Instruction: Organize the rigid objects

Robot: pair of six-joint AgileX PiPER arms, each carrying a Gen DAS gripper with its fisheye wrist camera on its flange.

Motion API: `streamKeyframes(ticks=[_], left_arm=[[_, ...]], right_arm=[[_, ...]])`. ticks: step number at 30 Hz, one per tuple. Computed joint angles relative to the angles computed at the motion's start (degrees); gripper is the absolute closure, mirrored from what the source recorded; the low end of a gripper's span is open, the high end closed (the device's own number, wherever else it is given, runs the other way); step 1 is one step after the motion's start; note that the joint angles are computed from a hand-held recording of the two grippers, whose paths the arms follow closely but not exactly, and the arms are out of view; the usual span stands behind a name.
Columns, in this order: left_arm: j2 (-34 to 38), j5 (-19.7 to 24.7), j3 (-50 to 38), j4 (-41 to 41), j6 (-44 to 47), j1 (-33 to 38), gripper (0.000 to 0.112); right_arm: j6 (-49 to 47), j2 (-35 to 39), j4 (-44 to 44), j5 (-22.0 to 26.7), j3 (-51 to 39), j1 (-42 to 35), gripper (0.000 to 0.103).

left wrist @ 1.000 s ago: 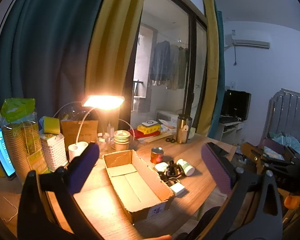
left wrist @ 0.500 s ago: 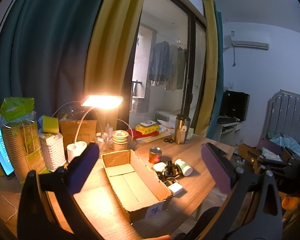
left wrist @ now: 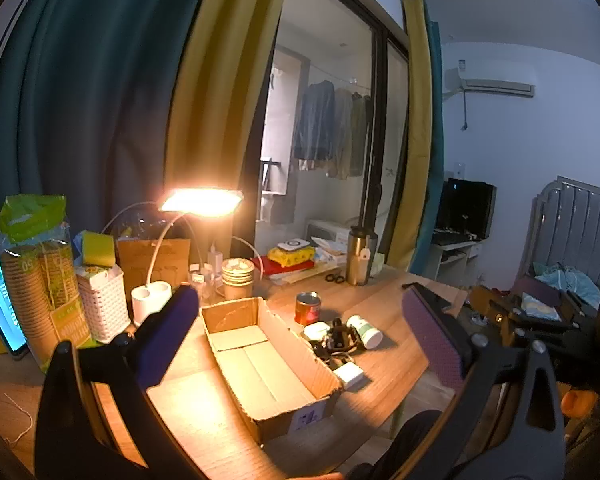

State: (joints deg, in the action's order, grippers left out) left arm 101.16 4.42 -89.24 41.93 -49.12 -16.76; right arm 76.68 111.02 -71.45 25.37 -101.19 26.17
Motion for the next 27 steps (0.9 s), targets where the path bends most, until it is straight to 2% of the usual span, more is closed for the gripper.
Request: streamKeyframes(ticks=[2, 5, 9, 16, 27], left_arm=[[0.0, 0.0, 0.0, 0.8, -0.8, 0.0, 0.010], [0.0, -0.1, -0.2, -4.2, 4.2, 0.2, 0.010], [0.0, 0.1, 0.0, -6.2, 6.5, 0.2, 0.010], [-0.2, 0.1, 0.4, -1.3, 1.7, 0.0, 0.010], [-0.3, 0.0, 0.5, -2.2, 2.7, 0.1, 0.010]], right_arm=[[-0.2, 0.0, 0.1, 0.1, -0.1, 0.0, 0.001], [-0.2, 0.0, 0.2, 0.1, -0.1, 0.1, 0.001], [-0.2, 0.0, 0.1, 0.2, 0.0, 0.1, 0.001], [-0.2, -0.1, 0.1, -0.1, 0.2, 0.0, 0.001], [-0.3, 0.1, 0.2, 0.1, -0.1, 0.1, 0.001]])
